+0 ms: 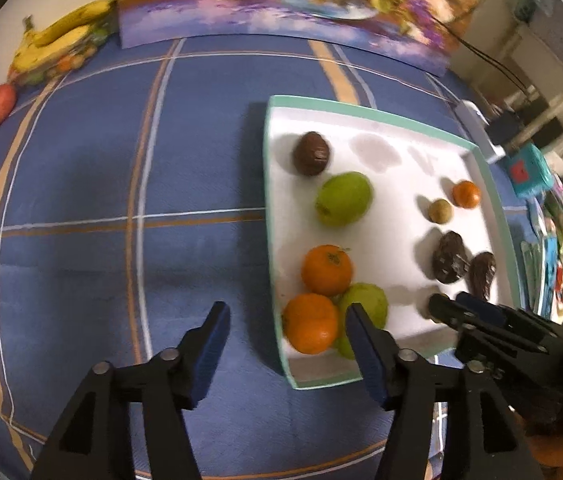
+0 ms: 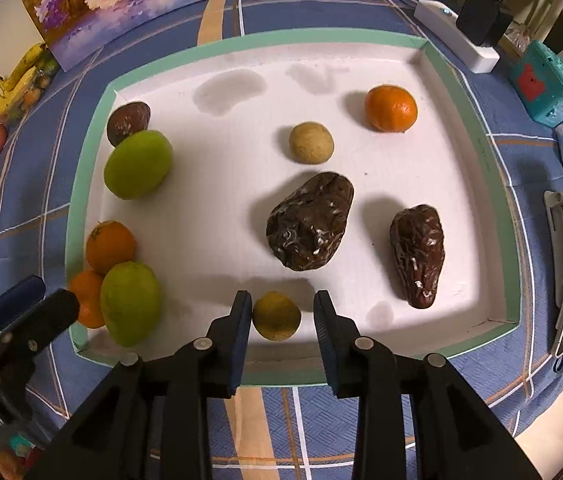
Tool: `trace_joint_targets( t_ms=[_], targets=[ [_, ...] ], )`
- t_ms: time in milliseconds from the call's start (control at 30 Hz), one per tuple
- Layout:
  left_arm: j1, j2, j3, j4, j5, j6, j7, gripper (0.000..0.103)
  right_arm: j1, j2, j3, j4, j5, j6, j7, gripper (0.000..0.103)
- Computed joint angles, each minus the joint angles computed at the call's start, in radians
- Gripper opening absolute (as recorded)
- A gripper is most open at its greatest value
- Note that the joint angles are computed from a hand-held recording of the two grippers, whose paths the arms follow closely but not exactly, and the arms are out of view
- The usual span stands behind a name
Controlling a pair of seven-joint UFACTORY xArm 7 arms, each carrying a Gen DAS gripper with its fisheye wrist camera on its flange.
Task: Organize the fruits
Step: 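Open both tools to release the orange and brown fruit into the tray, then withdraw both open tools back from the tray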
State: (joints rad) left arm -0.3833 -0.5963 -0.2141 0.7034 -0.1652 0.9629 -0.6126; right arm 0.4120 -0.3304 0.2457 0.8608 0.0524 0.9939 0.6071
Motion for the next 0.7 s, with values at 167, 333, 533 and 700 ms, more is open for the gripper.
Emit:
trace_joint_targets(
  t_ms=[167,333,533,700],
  targets=[
    [0.045,-0.014,-0.005,-0.015,0.049,0.052,-0.054,0.09,-0.002,-0.011,0.013,0.016,-0.033,-0.001,0.016,0.042],
    [0.065,-0.042,0.005,-0.047,0.083,0.074,-0.065,0.103,0.0,-0.007,0.028,0.032,-0.069,-0.012,0.028,0.065],
    [0.094,-0.117,0.021,-0.105,0.091,0.086,-0.077,0.103,0.01,0.013,0.045,0.035,-0.113,-0.021,0.048,0.08],
    [0.124,-0.191,0.003,-0.139,0.138,0.126,-0.107,0.103,0.022,0.006,0.056,0.027,-0.13,-0.042,0.086,0.087]
  ],
)
